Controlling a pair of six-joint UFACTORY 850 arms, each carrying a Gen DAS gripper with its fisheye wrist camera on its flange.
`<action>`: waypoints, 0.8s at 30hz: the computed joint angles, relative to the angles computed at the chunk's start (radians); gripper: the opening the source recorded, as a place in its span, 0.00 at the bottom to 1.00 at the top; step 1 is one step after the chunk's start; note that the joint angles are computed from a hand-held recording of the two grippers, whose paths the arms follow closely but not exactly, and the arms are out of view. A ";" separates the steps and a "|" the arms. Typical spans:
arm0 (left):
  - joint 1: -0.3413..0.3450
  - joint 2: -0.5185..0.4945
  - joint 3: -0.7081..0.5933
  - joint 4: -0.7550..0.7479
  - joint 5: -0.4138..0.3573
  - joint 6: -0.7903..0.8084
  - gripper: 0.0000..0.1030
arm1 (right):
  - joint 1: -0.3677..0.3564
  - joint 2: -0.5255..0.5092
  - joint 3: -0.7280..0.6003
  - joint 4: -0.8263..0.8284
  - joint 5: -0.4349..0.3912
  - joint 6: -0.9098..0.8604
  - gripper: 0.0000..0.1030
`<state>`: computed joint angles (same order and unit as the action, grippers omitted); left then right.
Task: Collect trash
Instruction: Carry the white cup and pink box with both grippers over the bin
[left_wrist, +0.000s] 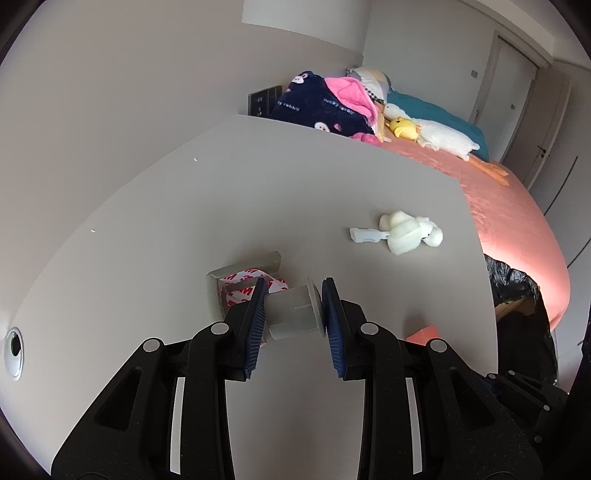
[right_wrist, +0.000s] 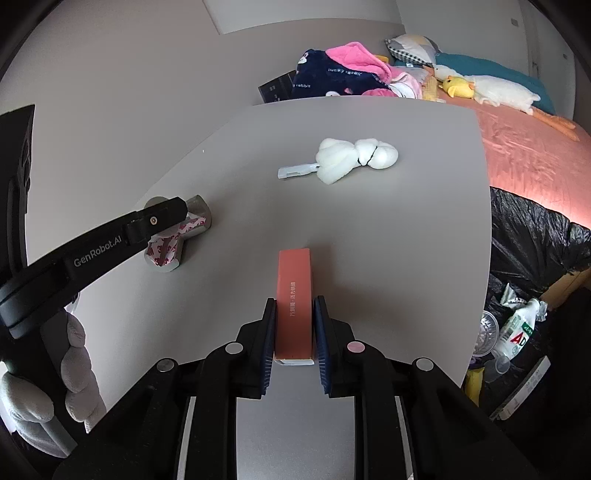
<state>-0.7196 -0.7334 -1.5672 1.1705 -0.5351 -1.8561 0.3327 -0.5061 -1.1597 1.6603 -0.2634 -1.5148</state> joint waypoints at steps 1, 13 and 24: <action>-0.002 0.000 -0.001 0.004 0.001 -0.001 0.29 | -0.008 0.006 0.005 0.021 -0.012 -0.013 0.21; -0.034 -0.006 -0.034 0.023 0.016 0.022 0.29 | -0.067 0.087 0.066 0.208 -0.037 -0.174 0.21; -0.066 -0.034 -0.092 -0.002 0.023 0.062 0.29 | -0.118 0.140 0.114 0.279 -0.064 -0.243 0.21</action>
